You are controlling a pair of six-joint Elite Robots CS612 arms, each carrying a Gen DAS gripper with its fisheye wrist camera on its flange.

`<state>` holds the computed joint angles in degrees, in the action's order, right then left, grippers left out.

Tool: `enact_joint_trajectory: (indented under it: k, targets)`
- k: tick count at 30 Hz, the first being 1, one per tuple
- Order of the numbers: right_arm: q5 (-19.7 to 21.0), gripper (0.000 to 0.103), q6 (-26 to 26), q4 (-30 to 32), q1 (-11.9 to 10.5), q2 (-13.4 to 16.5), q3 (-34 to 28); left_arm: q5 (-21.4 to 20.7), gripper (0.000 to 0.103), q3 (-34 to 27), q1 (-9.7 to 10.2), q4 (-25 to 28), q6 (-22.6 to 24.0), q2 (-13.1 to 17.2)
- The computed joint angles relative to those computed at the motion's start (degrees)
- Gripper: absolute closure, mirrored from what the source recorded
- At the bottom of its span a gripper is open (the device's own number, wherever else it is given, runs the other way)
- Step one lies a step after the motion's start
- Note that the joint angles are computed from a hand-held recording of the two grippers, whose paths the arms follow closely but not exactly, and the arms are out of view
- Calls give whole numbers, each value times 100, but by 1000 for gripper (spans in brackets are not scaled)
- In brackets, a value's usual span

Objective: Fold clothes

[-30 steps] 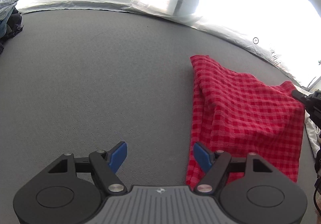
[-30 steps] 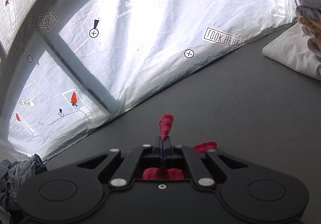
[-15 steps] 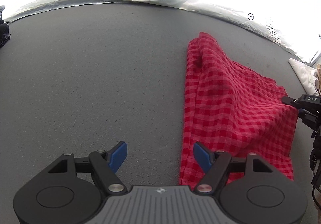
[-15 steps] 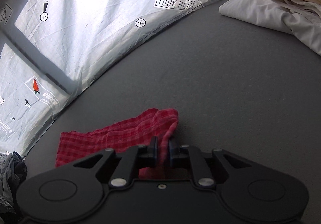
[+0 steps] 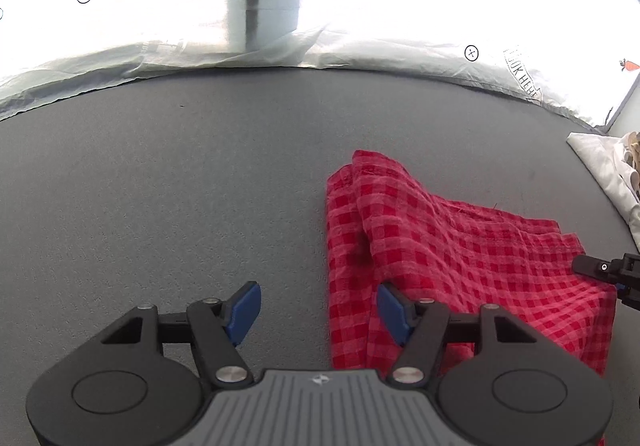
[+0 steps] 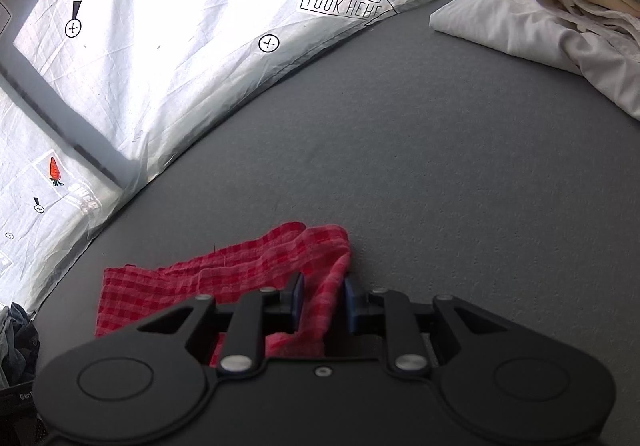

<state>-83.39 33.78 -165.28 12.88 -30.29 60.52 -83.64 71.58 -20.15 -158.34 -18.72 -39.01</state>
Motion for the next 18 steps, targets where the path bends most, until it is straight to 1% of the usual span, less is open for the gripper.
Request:
enact_joint_trajectory:
  k: [2, 6, 8, 11, 13, 15, 18]
  targets:
    - [-80, 78, -15, 47, 12, -7, -7, 49, 39, -235, -29, 58, 277, 139]
    - [-133, 78, -59, 73, 20, -10, -3, 64, 37, -448, -94, -90, 781, 283]
    - [-167, 78, -71, 65, 30, -2, -10, 157, 37, -469, -133, -214, 925, 311]
    - [-185, 75, -91, 7, 38, 4, 5, 438, 37, -452, -197, -404, 1062, 328]
    - [-186, 74, -105, -26, 41, 7, 11, 463, 37, -407, -211, -614, 1156, 316]
    - [-163, 74, -97, -80, 36, 8, 29, 464, 37, -415, -221, -621, 1263, 313]
    - [-110, 74, -17, -172, 21, 9, 63, 646, 38, -569, -252, -223, 1380, 379]
